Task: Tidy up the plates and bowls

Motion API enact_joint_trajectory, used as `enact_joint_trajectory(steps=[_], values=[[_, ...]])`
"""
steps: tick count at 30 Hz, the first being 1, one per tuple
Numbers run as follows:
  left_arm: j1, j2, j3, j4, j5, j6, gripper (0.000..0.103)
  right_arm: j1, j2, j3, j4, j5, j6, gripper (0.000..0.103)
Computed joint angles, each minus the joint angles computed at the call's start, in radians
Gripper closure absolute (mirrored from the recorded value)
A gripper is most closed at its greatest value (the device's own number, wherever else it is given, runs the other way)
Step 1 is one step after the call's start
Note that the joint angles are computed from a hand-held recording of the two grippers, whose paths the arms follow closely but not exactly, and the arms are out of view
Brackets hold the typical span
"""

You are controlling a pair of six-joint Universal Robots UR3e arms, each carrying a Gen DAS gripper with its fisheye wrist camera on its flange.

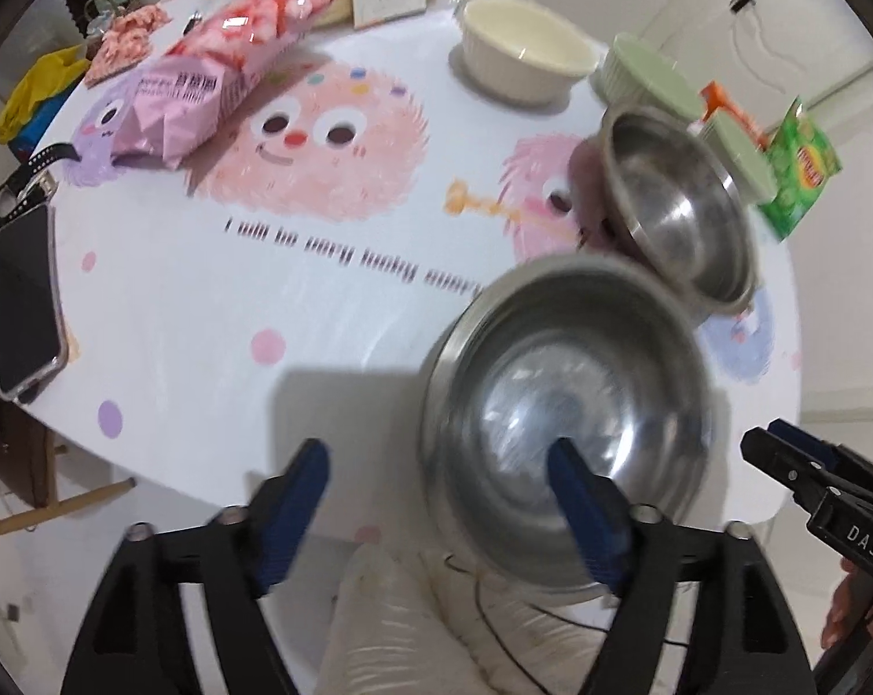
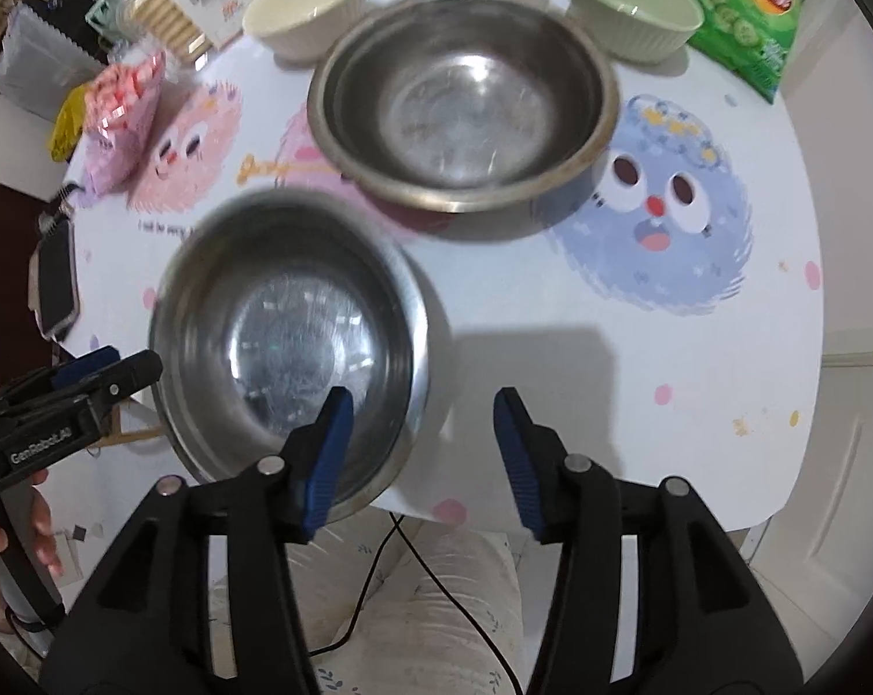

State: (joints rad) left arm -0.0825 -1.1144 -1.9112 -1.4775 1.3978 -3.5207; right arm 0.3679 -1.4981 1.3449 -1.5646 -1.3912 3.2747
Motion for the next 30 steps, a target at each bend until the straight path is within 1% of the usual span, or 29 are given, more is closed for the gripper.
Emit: enact_joint_trajectory(steps=[2,3,4,5,6,7,9,10,12,13,16,21,24,27,30], values=[[0.004,-0.023,0.029,0.019,-0.009,0.001,0.018,-0.034,-0.012,-0.011,0.000,0.016,-0.006,0.046],[0.005,-0.045,0.050,0.028,-0.011,0.003,0.014,-0.059,-0.017,-0.016,-0.003,0.030,-0.010,0.046],[-0.007,-0.072,0.064,0.048,-0.008,-0.010,0.007,-0.082,-0.017,-0.025,-0.003,0.046,-0.014,0.046],[-0.010,-0.101,0.085,0.066,-0.010,-0.015,0.003,-0.106,-0.013,-0.035,-0.001,0.061,-0.018,0.045],[-0.011,-0.126,0.103,0.078,-0.017,-0.018,0.000,-0.129,-0.004,-0.050,0.004,0.075,-0.019,0.039],[-0.012,-0.154,0.124,0.090,-0.023,-0.019,0.000,-0.150,0.006,-0.061,0.011,0.095,-0.022,0.035],[-0.028,-0.221,0.178,0.112,-0.021,-0.023,0.000,-0.203,0.038,-0.097,0.043,0.150,-0.041,0.022],[-0.037,-0.259,0.208,0.121,-0.015,-0.025,0.000,-0.214,0.050,-0.109,0.048,0.162,-0.053,0.019],[-0.047,-0.326,0.261,0.132,-0.009,-0.026,0.000,-0.236,0.090,-0.144,0.054,0.175,-0.079,0.003],[-0.049,-0.360,0.289,0.133,-0.013,-0.026,0.000,-0.244,0.107,-0.157,0.056,0.174,-0.079,0.001],[-0.056,-0.496,0.394,0.129,-0.035,-0.027,0.000,-0.264,0.160,-0.191,0.032,0.153,-0.058,0.001],[-0.045,-0.675,0.530,0.108,-0.087,-0.065,0.000,-0.278,0.289,-0.289,0.020,0.118,-0.047,0.001],[-0.055,-0.764,0.606,0.096,-0.093,-0.079,0.000,-0.289,0.359,-0.345,0.028,0.124,-0.044,0.001],[-0.071,-0.840,0.678,0.072,-0.075,-0.092,0.000,-0.294,0.412,-0.393,0.036,0.117,-0.045,0.001],[-0.074,-0.878,0.698,0.083,-0.075,-0.106,0.000,-0.294,0.449,-0.426,0.036,0.117,-0.048,0.001]])
